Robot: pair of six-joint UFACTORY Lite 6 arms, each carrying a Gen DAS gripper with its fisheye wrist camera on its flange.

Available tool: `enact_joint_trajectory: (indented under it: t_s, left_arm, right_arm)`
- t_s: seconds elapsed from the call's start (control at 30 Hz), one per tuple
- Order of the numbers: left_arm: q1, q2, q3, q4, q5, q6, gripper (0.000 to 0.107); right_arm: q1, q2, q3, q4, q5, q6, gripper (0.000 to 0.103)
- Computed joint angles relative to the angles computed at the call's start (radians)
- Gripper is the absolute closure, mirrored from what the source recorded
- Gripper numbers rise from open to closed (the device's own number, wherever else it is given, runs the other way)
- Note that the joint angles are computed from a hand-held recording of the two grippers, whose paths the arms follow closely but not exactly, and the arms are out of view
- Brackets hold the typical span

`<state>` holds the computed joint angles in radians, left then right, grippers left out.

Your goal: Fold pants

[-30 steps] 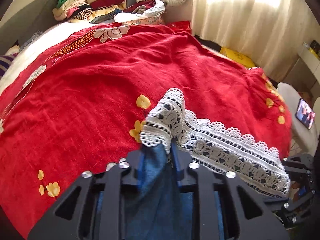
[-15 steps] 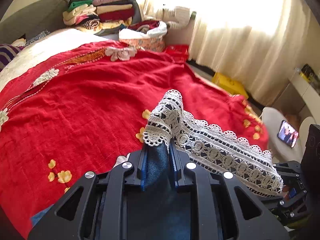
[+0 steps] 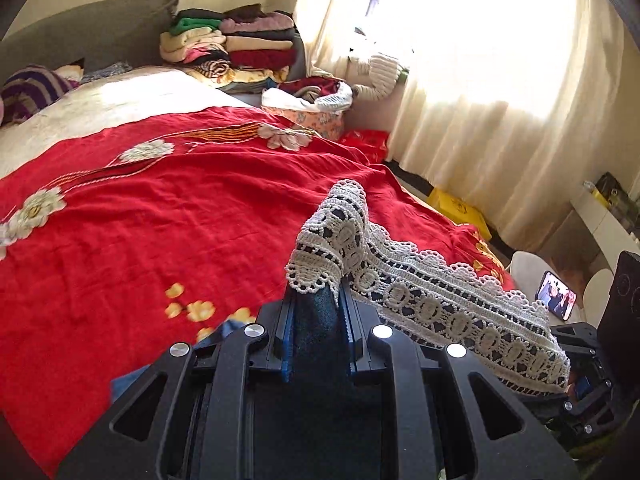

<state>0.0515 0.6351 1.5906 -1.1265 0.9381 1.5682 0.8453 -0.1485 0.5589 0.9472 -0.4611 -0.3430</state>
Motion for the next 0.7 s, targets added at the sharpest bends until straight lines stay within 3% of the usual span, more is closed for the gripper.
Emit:
enact_joint_trajectory:
  t_s: [0.3,0.4,0.5,0.6,0.67,0.7]
  left_arm:
    - [0.208,0.080,0.049,0.007,0.055,-0.001,0.071]
    - [0.295,0.135,0.144,0.033,0.082,-0.075,0.057]
    - [0.361,0.199,0.270,0.059,0.112,-0.146,0.055]
    - [0.393,0.255,0.377,0.084,0.148,-0.209,0.052]
    - [0.396,0.269,0.404,0.100,0.158,-0.230,0.048]
    - [0.393,0.270,0.407,0.108,0.159,-0.242,0.047]
  right_arm:
    - [0.166,0.403,0.392,0.232,-0.014,-0.341,0.082]
    - [0.206,0.540,0.517,0.319,-0.011,-0.468,0.082]
    - [0.239,0.644,0.626,0.423,-0.018,-0.620,0.082]
    - [0.248,0.695,0.687,0.465,0.029,-0.684,0.076]
    - [0.246,0.669,0.661,0.401,0.068,-0.612,0.069]
    - [0.245,0.648,0.641,0.365,0.080,-0.575,0.059]
